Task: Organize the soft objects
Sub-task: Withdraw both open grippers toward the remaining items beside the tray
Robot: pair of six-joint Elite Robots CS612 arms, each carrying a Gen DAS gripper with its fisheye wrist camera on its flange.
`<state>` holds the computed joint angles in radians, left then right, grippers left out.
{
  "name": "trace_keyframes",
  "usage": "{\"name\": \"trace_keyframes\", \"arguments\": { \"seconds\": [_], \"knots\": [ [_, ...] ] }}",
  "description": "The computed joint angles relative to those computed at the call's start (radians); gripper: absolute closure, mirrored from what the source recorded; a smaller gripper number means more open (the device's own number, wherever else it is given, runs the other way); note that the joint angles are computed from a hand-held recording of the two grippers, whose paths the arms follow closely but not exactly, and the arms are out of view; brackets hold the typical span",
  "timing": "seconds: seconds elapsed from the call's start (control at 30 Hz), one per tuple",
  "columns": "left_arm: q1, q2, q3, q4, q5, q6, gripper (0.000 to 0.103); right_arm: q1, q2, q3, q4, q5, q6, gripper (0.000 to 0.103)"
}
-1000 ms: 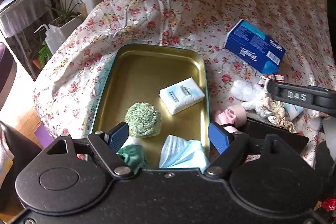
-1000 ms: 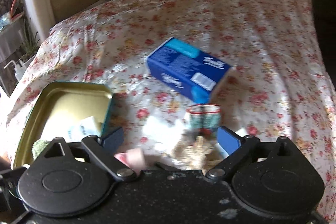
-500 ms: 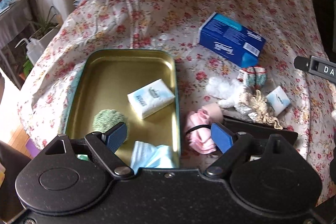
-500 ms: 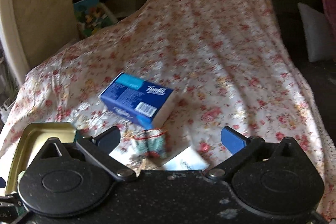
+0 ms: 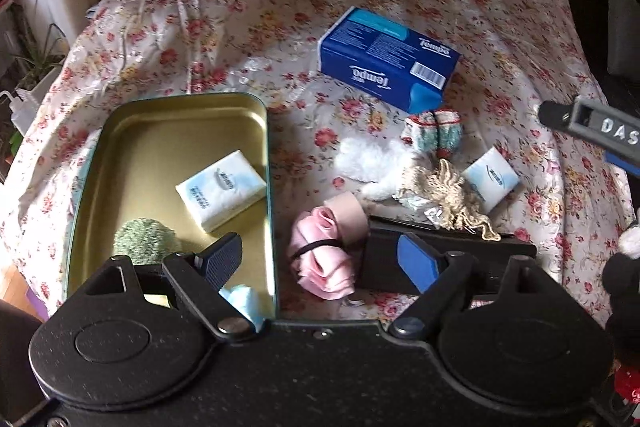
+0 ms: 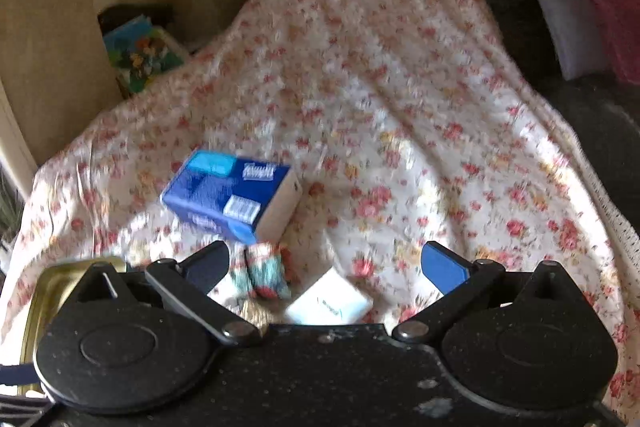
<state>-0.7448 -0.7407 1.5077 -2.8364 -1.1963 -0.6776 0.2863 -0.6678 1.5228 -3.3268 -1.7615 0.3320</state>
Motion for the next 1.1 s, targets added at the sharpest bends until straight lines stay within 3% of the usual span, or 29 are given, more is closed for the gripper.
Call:
{"name": "trace_keyframes", "arguments": {
  "seconds": [0.2, 0.47, 0.57, 0.7, 0.87, 1.1],
  "knots": [
    [0.004, 0.011, -0.015, 0.008, -0.037, 0.011, 0.028, -0.008, 0.004, -0.024, 0.127, 0.059, -0.009, 0.009],
    [0.013, 0.019, -0.030, 0.032, -0.079, 0.016, 0.030, 0.023, 0.034, -0.087, 0.293, -0.139, -0.102, 0.021],
    [0.016, 0.018, -0.029, 0.034, -0.094, 0.010, 0.030, 0.013, 0.029, -0.088, 0.346, -0.094, -0.091, 0.025],
    [0.019, 0.017, -0.027, 0.034, -0.108, 0.006, 0.030, 0.006, 0.023, -0.067, 0.290, 0.025, -0.135, 0.025],
    [0.019, 0.018, -0.030, 0.042, -0.113, 0.006, 0.030, 0.031, 0.049, -0.105, 0.308, 0.030, -0.205, 0.025],
    [0.019, 0.015, -0.025, 0.037, -0.118, 0.011, 0.030, 0.044, 0.074, -0.143, 0.341, 0.000, -0.220, 0.025]
  ]
}}
